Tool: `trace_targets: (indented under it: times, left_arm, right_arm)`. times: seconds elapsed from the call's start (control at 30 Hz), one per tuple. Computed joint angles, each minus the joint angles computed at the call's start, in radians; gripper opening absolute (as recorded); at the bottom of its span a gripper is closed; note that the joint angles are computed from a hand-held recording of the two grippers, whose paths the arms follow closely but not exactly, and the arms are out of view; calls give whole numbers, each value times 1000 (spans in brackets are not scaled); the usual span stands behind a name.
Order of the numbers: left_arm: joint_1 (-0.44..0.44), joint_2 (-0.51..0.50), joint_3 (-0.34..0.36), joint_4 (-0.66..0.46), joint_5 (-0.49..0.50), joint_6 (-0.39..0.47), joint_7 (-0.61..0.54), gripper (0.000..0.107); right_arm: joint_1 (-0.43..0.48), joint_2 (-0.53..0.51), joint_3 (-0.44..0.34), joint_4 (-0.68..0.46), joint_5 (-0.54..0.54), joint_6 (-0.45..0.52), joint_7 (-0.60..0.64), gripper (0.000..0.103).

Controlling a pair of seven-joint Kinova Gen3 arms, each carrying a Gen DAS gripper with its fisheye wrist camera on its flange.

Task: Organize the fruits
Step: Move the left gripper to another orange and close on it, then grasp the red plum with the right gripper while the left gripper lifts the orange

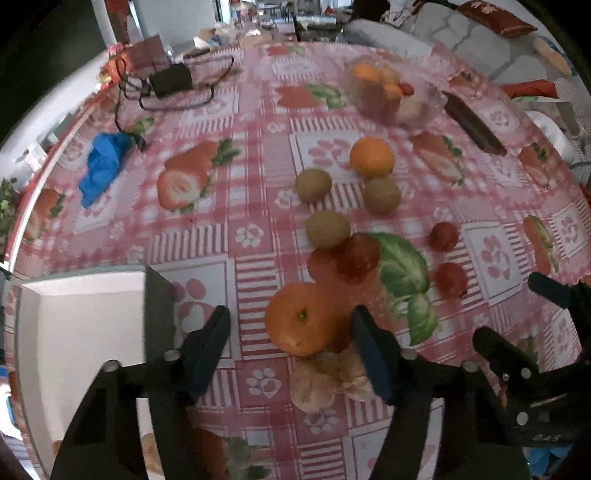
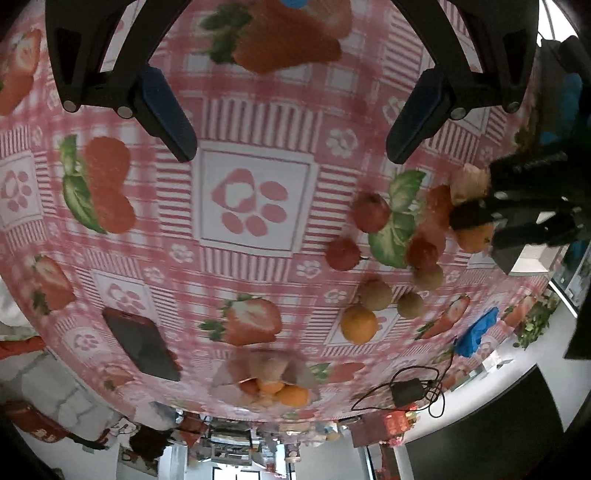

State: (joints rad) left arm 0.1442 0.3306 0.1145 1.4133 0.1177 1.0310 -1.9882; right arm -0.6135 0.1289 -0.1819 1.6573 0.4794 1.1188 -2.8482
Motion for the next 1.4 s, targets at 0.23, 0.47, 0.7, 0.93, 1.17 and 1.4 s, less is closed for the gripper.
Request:
trace_targets:
  times: [0.23, 0.47, 0.7, 0.93, 1.17, 1.4]
  left_arm:
    - [-24, -3, 2, 1, 39, -12, -11, 42]
    - [-83, -13, 7, 21, 136, -16, -52, 42]
    - [-125, -53, 3, 50, 204, 5, -79, 42]
    - [-157, -162, 4, 82, 338, 64, -171, 42]
    - [-181, -237, -27, 53, 519, 237, -233, 42]
    - [-185, -308, -71, 25, 654, 403, -259, 42]
  right_arm:
    - [-1, 59, 14, -58, 1, -13, 72, 90]
    - [-44, 108, 42, -109, 52, 8, 91, 50]
    - [-49, 67, 42, -74, 41, -52, 87, 23]
    - [-37, -39, 0, -27, 35, -31, 43, 23]
    - [-39, -106, -67, -56, 72, 104, 24, 23]
    - [-38, -148, -123, -127, 104, 211, 15, 23]
